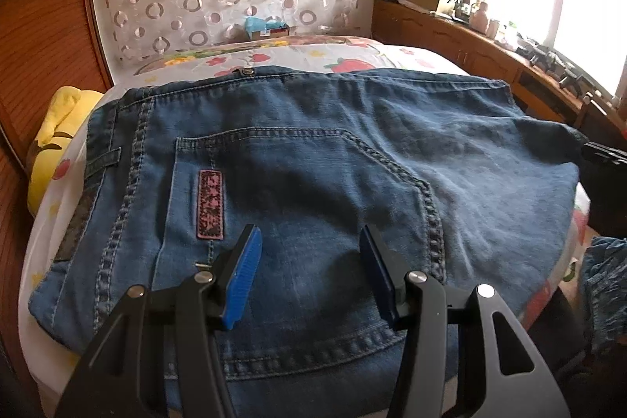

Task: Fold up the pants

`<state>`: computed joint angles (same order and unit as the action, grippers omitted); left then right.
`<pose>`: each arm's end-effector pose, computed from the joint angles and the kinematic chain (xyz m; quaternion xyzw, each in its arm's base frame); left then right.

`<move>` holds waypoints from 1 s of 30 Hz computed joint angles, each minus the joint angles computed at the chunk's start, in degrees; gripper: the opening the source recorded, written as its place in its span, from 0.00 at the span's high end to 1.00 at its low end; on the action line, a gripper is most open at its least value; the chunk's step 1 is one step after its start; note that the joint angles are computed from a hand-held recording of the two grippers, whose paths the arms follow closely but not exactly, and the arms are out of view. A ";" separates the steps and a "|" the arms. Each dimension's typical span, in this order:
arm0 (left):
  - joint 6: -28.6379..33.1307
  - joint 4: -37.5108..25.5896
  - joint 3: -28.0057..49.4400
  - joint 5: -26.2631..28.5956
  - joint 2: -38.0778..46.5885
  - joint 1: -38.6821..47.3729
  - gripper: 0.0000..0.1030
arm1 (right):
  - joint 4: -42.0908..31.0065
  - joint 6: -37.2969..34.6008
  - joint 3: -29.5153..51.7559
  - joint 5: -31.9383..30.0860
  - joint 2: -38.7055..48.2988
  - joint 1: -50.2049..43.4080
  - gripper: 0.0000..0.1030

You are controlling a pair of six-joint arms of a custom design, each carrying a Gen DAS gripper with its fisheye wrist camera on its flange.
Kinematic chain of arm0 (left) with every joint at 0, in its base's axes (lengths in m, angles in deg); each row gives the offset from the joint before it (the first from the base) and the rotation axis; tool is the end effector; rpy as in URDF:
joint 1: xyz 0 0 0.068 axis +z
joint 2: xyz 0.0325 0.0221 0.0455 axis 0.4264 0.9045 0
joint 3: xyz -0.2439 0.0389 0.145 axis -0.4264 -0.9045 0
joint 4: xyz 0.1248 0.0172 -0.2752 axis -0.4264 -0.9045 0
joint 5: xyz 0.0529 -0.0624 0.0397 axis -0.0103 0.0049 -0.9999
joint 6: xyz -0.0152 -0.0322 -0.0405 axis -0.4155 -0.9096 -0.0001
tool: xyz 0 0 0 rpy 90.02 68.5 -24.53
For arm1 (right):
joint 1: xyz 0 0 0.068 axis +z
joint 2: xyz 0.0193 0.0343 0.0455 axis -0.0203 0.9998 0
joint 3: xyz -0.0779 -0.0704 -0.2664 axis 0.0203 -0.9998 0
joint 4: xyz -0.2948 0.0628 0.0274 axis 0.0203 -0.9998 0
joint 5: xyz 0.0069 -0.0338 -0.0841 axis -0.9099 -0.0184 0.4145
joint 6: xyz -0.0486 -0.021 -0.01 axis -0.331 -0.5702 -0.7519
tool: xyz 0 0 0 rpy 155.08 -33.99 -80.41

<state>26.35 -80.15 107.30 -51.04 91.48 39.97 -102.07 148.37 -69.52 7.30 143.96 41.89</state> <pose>0.3836 0.0780 0.0185 0.3359 0.8619 -0.1652 0.3420 0.1560 0.1134 0.0963 0.2382 0.8915 -0.0732 0.3784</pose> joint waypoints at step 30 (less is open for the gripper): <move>1.28 -4.20 0.15 4.15 -2.56 3.25 0.50 | 7.11 -21.28 7.42 -2.67 -0.37 -1.26 0.99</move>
